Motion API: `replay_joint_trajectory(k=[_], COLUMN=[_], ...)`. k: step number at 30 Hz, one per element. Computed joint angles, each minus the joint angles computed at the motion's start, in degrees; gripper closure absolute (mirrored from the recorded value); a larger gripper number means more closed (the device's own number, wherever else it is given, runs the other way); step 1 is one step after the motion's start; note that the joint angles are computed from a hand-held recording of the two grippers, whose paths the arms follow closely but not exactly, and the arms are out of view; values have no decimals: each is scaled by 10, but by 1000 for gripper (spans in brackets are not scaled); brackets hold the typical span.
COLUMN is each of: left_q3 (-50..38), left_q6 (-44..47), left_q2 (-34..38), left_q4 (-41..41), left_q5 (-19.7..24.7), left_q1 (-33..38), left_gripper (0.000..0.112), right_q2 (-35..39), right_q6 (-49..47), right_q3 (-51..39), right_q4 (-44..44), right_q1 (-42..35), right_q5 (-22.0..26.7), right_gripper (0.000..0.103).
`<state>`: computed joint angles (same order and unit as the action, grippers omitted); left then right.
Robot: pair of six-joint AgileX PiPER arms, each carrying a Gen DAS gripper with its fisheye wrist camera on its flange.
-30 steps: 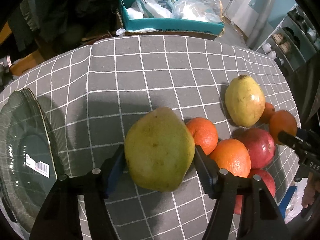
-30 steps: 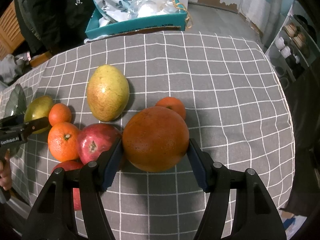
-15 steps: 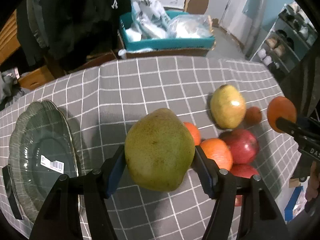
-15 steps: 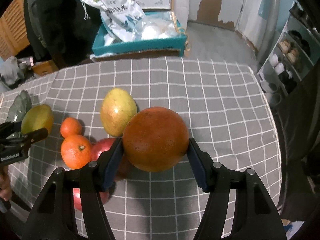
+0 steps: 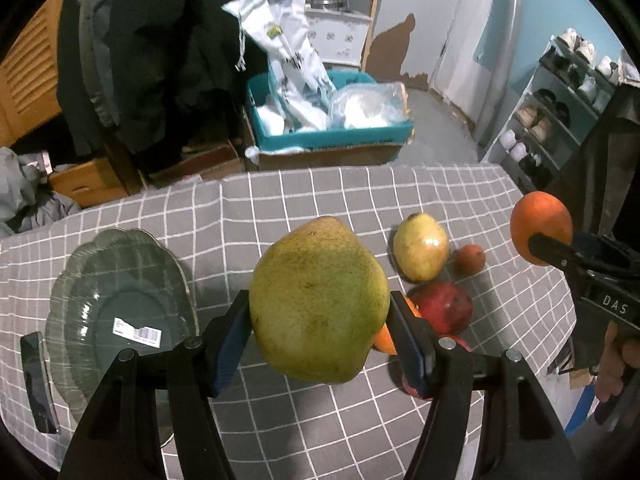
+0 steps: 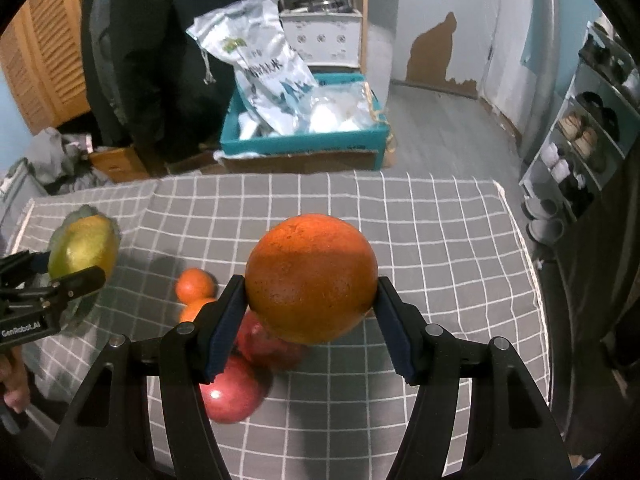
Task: Organize fruits
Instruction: 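Lift the pear with the left tool while the right tool carries the grapefruit toward the bowl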
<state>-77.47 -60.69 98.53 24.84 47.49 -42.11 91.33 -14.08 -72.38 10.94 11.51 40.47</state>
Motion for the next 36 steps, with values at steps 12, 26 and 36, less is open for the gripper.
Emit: replay_joint_trajectory(k=[12,26,36], left_q3=[15,37,76], left_q6=[-41,-74,-96], left_q2=[-63,-136,-184], left_q4=[62,112,131], left_q5=[41,82,97], left_q1=[-30,-53,-44], left_gripper=[44,44,44], right_q2=[-43,-76,-59], right_q6=[0,12,52], right_q3=[-12,-39,-74], right_q4=[9,16,-12], right_q1=[25,68,125], right_q5=[3,12,18], right_gripper=[39,39,39])
